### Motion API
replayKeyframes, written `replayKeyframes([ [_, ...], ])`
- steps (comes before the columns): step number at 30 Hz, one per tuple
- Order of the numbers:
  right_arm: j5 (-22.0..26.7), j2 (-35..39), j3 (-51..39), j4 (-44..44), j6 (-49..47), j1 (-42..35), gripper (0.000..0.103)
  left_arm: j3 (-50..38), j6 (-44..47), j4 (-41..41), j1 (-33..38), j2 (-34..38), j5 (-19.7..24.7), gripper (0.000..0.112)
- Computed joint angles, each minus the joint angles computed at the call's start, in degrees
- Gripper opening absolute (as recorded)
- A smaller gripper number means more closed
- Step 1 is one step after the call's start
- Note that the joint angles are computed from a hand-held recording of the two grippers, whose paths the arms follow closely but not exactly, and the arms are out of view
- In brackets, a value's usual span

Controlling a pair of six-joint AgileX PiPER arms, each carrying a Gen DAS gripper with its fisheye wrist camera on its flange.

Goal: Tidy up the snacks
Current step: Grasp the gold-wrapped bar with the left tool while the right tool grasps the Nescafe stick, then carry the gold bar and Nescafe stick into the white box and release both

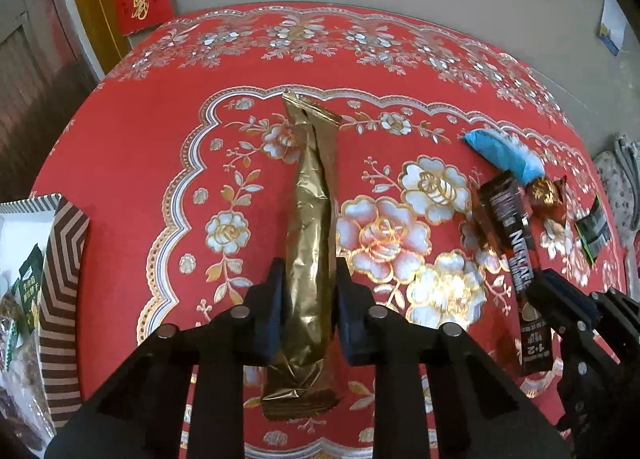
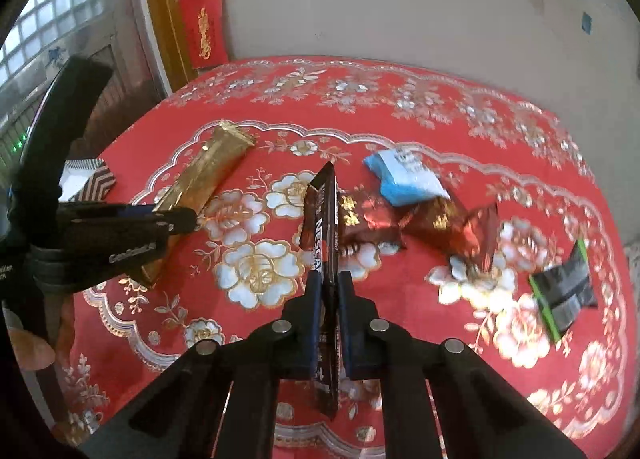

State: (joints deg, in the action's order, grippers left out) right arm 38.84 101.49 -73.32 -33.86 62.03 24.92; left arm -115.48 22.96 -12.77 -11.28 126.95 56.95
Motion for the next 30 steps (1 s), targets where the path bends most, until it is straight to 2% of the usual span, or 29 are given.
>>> replayKeyframes([
  [1, -1.1, -0.2, 0.4, 1.6, -1.2, -0.6, 0.008, -0.2, 0.0, -0.3, 0.3, 0.0, 0.7, 0.020],
  [2, -3.1, -0.6, 1.2, 3.0, -2.0, -1.3, 0.013, -0.6, 0.1, -0.7, 0.6, 0.2, 1.4, 0.020],
  [4, -3.9, -0.1, 0.8, 6.9, -5.5, -2.5, 0.014, -1.9, -0.1, -0.9, 0.8, 0.8, 2.5, 0.021],
  [5, -4.3, -0.1, 0.8, 7.1, -5.3, -2.7, 0.019, -1.6, -0.2, -0.9, 0.8, 0.6, 2.6, 0.021],
  [6, -5.0, -0.2, 1.1, 7.6, -5.4, -3.0, 0.032, -2.2, -0.3, -0.6, 0.7, 0.9, 3.1, 0.022],
  [7, -4.5, 0.1, 0.7, 7.8, -5.6, -2.9, 0.038, -1.9, -0.2, -0.5, 0.6, 0.6, 3.0, 0.022],
  [8, -3.4, 0.4, 0.2, 6.3, -4.5, -2.4, 0.043, -1.5, -0.2, -0.3, 0.5, 0.4, 2.7, 0.022],
  [12, 6.7, 2.9, -4.1, -3.5, 1.0, 2.2, 0.050, -0.5, -0.7, 0.5, 0.1, 0.0, 1.9, 0.022],
  [14, 7.4, 3.6, -4.8, -3.5, 0.2, 2.3, 0.052, -0.3, -0.7, 0.5, 0.1, 0.0, 1.3, 0.025],
  [16, 7.6, 4.7, -6.0, -2.1, -1.2, 1.8, 0.052, -0.5, -0.5, 0.2, -0.1, 0.2, 1.3, 0.033],
  [17, 7.9, 5.2, -6.5, -1.8, -1.4, 1.7, 0.049, -0.5, -0.6, 0.3, -0.3, 0.2, 1.2, 0.036],
  [18, 7.7, 5.6, -6.8, -1.0, -2.1, 1.4, 0.040, 0.5, -0.6, 0.9, -0.7, -0.2, 0.1, 0.037],
  [19, 7.3, 5.8, -6.6, 0.1, -2.7, 1.0, 0.026, 1.5, -0.3, 1.2, -0.9, -0.7, -0.9, 0.036],
  [20, 6.5, 5.6, -6.1, 0.6, -2.7, 0.8, 0.020, 2.3, 0.1, 1.1, -0.9, -1.1, -1.7, 0.036],
  [23, 4.2, 3.7, -3.0, -0.4, 0.1, 1.4, 0.020, 4.0, 1.1, 1.9, -0.8, -1.9, -3.4, 0.018],
  [25, 2.8, 1.9, -0.3, -2.4, 3.2, 2.2, 0.019, 1.8, 2.5, -1.5, 1.1, -1.0, -0.1, 0.018],
  [30, -1.6, -2.5, 6.6, -5.5, 11.1, 4.0, 0.019, 5.4, 5.4, -5.6, 3.7, -3.1, 0.7, 0.017],
])
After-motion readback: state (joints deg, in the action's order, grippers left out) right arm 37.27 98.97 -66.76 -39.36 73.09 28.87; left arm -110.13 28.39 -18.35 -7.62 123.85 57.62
